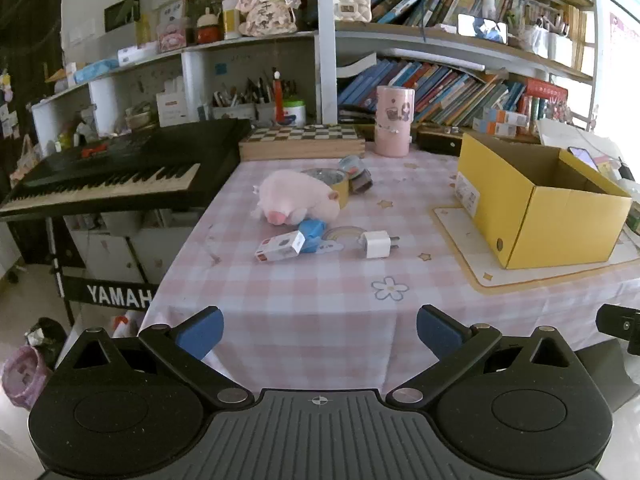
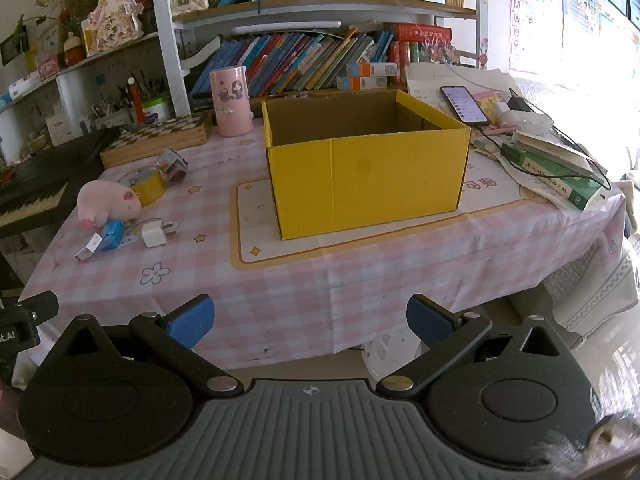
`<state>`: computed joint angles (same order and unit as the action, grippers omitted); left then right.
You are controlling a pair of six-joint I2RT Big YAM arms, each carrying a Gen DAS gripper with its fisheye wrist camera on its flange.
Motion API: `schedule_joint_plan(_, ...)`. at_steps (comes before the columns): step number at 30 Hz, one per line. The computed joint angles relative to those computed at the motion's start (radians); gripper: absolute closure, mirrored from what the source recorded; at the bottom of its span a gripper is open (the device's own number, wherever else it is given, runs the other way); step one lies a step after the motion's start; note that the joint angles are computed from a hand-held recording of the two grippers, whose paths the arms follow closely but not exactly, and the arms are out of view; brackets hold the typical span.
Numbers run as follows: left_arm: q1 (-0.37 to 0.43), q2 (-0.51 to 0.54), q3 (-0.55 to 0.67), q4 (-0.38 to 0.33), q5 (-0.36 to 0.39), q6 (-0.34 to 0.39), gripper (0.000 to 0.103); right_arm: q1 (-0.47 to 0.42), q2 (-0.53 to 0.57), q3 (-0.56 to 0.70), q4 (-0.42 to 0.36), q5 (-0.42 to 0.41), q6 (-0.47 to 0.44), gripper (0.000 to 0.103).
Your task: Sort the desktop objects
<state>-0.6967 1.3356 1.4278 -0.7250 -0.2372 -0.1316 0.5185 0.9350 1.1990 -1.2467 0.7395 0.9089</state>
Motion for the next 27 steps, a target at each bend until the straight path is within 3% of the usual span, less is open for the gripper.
schedule_joint_plan(27,-0.001,0.009,0.008,0.002,-0.001,0.010,0.000,-0.014,0.019,0.000,0.026,-0.013,-0.028,0.000)
